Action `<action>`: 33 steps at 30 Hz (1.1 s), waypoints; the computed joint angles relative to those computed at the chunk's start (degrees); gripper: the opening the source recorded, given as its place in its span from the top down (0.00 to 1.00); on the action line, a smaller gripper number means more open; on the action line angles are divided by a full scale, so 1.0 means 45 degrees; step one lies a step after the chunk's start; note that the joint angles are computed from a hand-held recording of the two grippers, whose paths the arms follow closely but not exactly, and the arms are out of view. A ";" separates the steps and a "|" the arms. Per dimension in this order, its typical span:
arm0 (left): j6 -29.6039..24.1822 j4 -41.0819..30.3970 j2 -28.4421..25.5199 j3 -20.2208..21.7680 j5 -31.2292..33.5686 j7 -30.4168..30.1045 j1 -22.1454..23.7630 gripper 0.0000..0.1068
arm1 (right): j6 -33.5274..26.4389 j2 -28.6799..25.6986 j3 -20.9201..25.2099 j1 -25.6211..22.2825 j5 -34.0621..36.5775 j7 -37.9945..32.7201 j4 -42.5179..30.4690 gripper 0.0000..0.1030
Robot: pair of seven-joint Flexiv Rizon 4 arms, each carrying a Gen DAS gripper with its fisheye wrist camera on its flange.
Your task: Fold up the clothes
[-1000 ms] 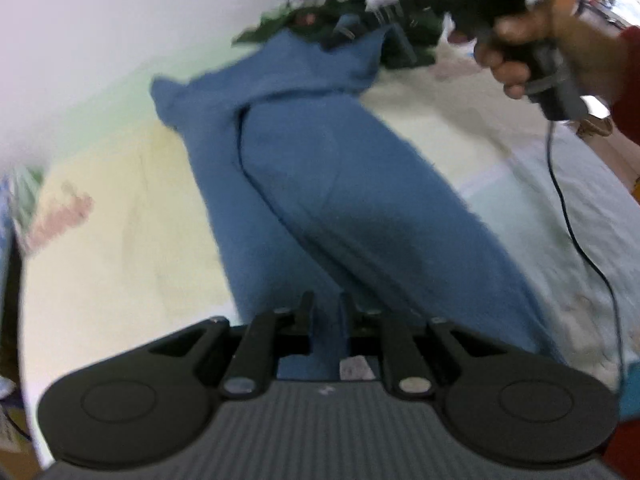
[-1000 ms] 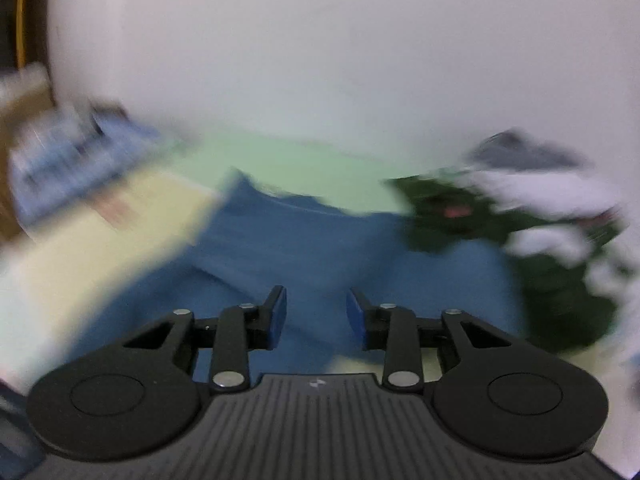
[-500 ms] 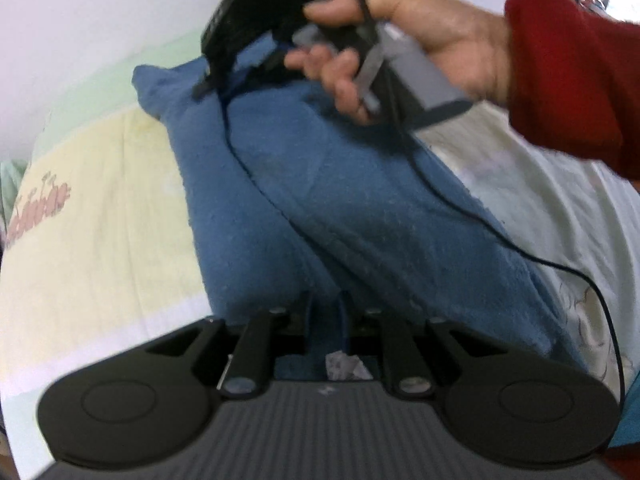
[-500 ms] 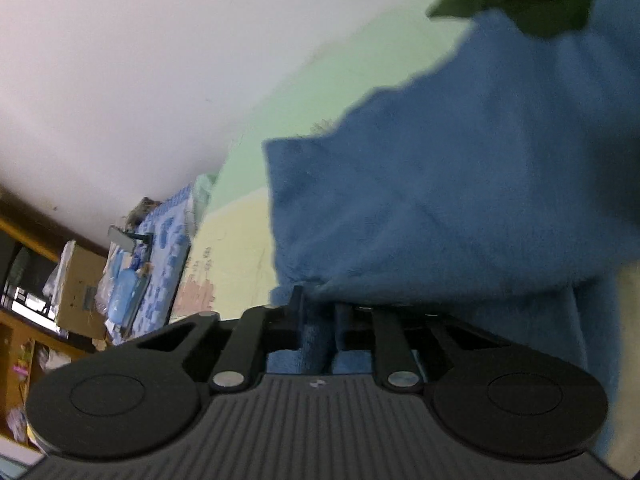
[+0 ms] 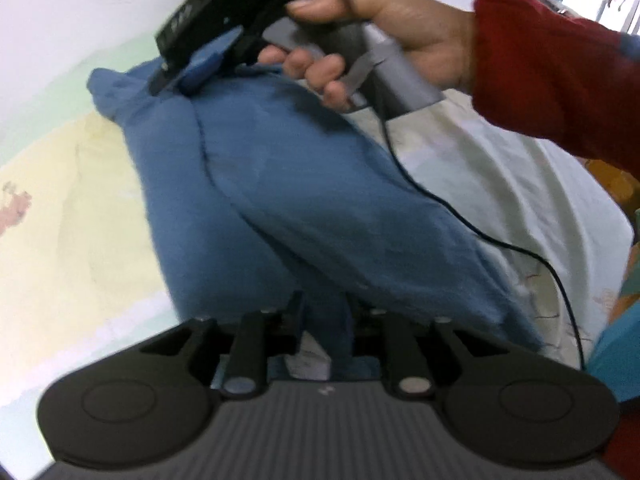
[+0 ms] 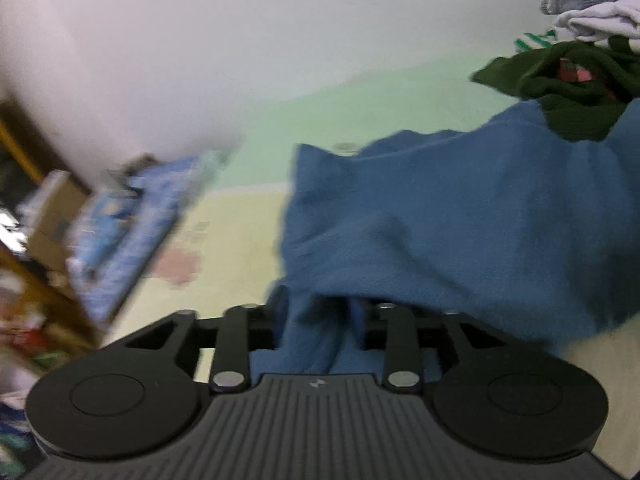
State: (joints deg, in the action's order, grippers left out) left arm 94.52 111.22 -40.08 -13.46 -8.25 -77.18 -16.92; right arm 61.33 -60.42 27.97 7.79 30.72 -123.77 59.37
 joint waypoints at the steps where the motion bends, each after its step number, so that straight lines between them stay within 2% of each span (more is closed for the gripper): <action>1: 0.0105 0.0000 -0.0081 -0.0039 0.0022 -0.0007 -0.0011 0.79 | -0.0636 0.0105 0.0375 -0.0452 0.0348 -0.0364 0.0115 0.58; 3: 0.0230 -0.0089 -0.0160 0.0196 0.0058 -0.0078 -0.0295 0.78 | -0.1129 0.0052 0.0287 -0.0455 0.0336 -0.0176 0.0166 0.58; 5: -0.0030 -0.0206 -0.0135 0.0241 -0.0006 -0.0120 -0.0346 0.78 | -0.0541 0.0059 0.0238 -0.0304 0.0505 -0.0760 0.0437 0.61; 6: -0.0173 -0.0241 -0.0096 0.0276 -0.0018 -0.0117 -0.0364 0.78 | -0.0274 0.0059 0.0257 -0.0259 0.0565 -0.1018 0.0559 0.80; 7: -0.0313 -0.0275 -0.0056 0.0314 -0.0032 -0.0111 -0.0386 0.78 | -0.0382 0.0159 0.0384 -0.0388 0.0680 -0.1026 0.0592 0.91; 11: -0.0313 -0.0107 0.0156 0.0406 0.0054 -0.0075 -0.0464 0.78 | -0.0640 0.0597 0.0716 -0.0832 0.1333 -0.1227 0.0660 0.90; 14: -0.0196 -0.0012 0.0160 0.0306 0.0019 -0.0153 -0.0439 0.77 | -0.0101 0.0833 0.0031 -0.0483 0.1320 -0.0598 0.0721 0.90; 18: -0.0544 -0.0238 0.0168 0.1001 0.0088 -0.0245 -0.1050 0.77 | 0.0613 0.0794 -0.0314 -0.0160 0.0803 -0.0642 0.1321 0.79; 21: -0.0279 -0.0009 0.0374 0.0975 0.0139 -0.0307 -0.0957 0.76 | 0.1550 0.0900 -0.0397 -0.0047 0.0366 -0.0606 0.2034 0.76; 23: -0.0029 0.0186 0.0515 0.0953 0.0105 -0.0441 -0.0843 0.73 | 0.2571 0.1176 0.0501 -0.0700 0.0635 -0.1413 0.2782 0.75; 25: 0.0163 0.0250 0.0559 0.1430 -0.0031 -0.0839 -0.1192 0.73 | 0.2918 0.1164 0.1915 -0.1706 0.0943 -0.2762 0.3152 0.75; 27: 0.0138 0.0353 0.0543 0.1402 -0.0051 -0.0952 -0.1102 0.73 | 0.2336 0.1079 0.3107 -0.2595 0.1213 -0.4053 0.3404 0.75; 28: 0.0125 0.0405 0.0535 0.1386 -0.0061 -0.1007 -0.1054 0.73 | 0.1814 0.1081 0.3349 -0.2822 0.1314 -0.4426 0.3488 0.75; 29: 0.0113 0.0456 0.0526 0.1370 -0.0071 -0.1061 -0.1006 0.73 | 0.1306 0.1132 0.3291 -0.2797 0.1329 -0.4532 0.3533 0.76; 31: 0.0187 0.0553 0.0462 0.1353 -0.0061 -0.1165 -0.0957 0.73 | 0.0798 0.1340 0.2496 -0.2194 0.1042 -0.4307 0.3648 0.77; 32: 0.0281 0.0604 0.0408 0.1348 -0.0044 -0.1216 -0.0951 0.73 | 0.1113 0.1401 0.2037 -0.1777 0.0984 -0.4310 0.3736 0.79; 33: 0.0556 0.0741 0.0366 0.1207 -0.0013 -0.1280 -0.0818 0.73 | 0.1473 0.1435 0.1590 -0.1356 0.0862 -0.4221 0.3831 0.86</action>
